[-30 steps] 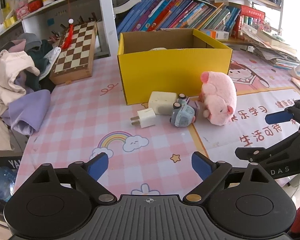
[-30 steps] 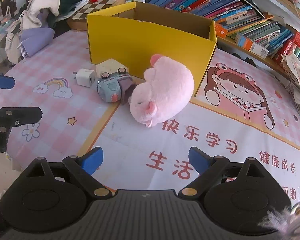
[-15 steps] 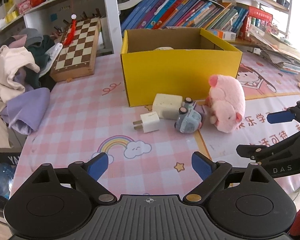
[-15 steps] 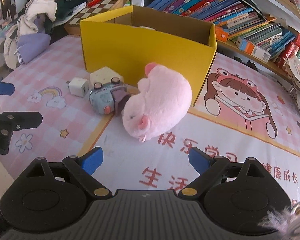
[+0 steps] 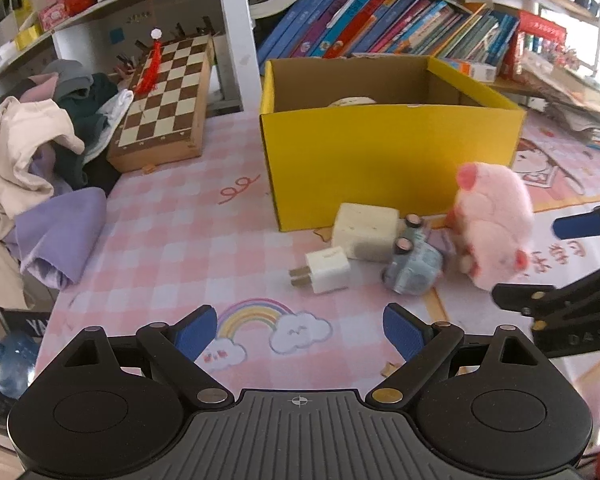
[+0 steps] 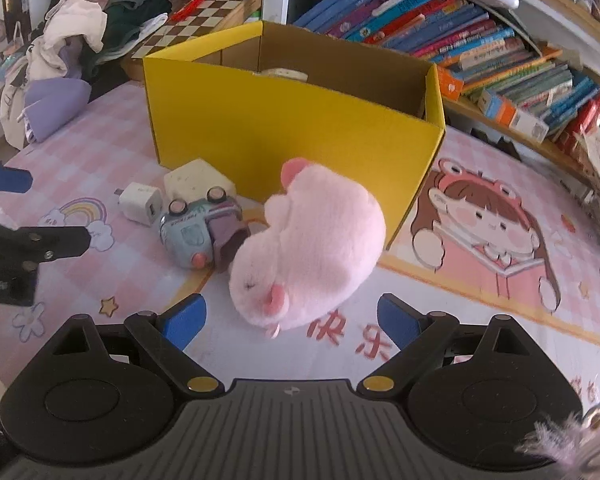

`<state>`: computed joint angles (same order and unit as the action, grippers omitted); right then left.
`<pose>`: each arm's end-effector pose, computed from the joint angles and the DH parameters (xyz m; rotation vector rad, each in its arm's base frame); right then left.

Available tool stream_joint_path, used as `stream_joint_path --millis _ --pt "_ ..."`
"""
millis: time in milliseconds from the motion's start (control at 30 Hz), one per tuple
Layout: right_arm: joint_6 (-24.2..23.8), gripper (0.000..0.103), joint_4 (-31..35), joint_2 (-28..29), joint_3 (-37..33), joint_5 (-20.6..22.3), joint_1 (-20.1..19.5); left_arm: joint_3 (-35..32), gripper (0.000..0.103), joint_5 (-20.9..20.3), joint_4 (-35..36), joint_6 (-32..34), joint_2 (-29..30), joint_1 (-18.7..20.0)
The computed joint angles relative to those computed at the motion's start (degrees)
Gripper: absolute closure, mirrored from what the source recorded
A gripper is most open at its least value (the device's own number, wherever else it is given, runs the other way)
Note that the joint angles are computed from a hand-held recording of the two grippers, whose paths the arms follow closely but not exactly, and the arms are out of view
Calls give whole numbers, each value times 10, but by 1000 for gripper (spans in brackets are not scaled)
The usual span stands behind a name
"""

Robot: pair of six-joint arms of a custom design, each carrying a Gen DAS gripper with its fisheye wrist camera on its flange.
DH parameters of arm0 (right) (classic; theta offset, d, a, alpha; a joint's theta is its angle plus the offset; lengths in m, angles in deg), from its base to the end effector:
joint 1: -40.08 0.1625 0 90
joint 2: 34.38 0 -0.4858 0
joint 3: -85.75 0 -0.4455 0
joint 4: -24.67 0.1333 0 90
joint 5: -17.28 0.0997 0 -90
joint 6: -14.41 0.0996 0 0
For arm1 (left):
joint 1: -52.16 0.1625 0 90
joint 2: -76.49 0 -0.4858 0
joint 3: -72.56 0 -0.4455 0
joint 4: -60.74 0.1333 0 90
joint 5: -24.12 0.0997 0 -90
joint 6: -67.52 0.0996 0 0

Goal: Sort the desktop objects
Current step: 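Move the left tool toward the white charger plug while the right tool approaches the pink pig plush, then close the left gripper on the charger plug while the right gripper closes on the pig plush, then lift the charger plug and pig plush and carry both toward the yellow box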

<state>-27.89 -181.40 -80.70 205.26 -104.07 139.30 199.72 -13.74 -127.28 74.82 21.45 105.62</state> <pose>0.1758 -0.5745 0.0929 0.7818 -2.2112 0.6913 -0.1462 -0.5532 0.1252 0.6059 2.1846 -0.7795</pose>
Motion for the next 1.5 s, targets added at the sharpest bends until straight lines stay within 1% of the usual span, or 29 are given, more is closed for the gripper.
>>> stream_joint_path --millis 67,167,333,467,533,567,600,633,767,867,933,1067,1100,1233,1400,1500 --pt "-15 10 -13 6 -4 3 1 -10 13 -2 -7 9 10 6" --pt "-23 10 -16 10 -11 5 0 -25 13 -9 -19 25 23 14" --pt "-15 10 -12 15 -23 6 -1 -50 22 -7 -19 33 42 27" --pt "-6 10 -9 18 -31 10 -2 -63 27 -21 -9 30 49 35" --pt "-5 10 -5 19 -35 9 -3 -69 35 -28 -2 31 52 39" --pt "-4 10 -3 20 -36 9 -3 -72 38 -31 3 30 53 41" --pt "-3 10 0 20 -38 8 -3 -74 42 -34 8 30 54 43" --pt "-2 10 2 20 -39 7 -3 -77 44 -38 13 29 55 45" --pt "6 10 5 22 -43 5 -4 -83 46 -52 24 14 54 54" --pt "13 11 12 22 -46 2 -6 -86 53 -62 42 2 51 59" --pt "19 12 20 21 -47 1 -7 -88 60 -66 50 -1 51 61" --pt "27 15 30 21 -49 -2 -8 -86 61 -70 53 2 48 61" --pt "30 19 33 20 -49 -2 -9 -86 61 -72 54 2 47 62" --pt "34 24 33 17 -45 3 -9 -82 61 -75 64 -1 40 61" --pt "43 28 38 8 -36 8 -10 -67 61 -78 76 -23 22 59" --pt "49 28 41 0 -27 10 -10 -54 61 -79 68 -29 10 55"
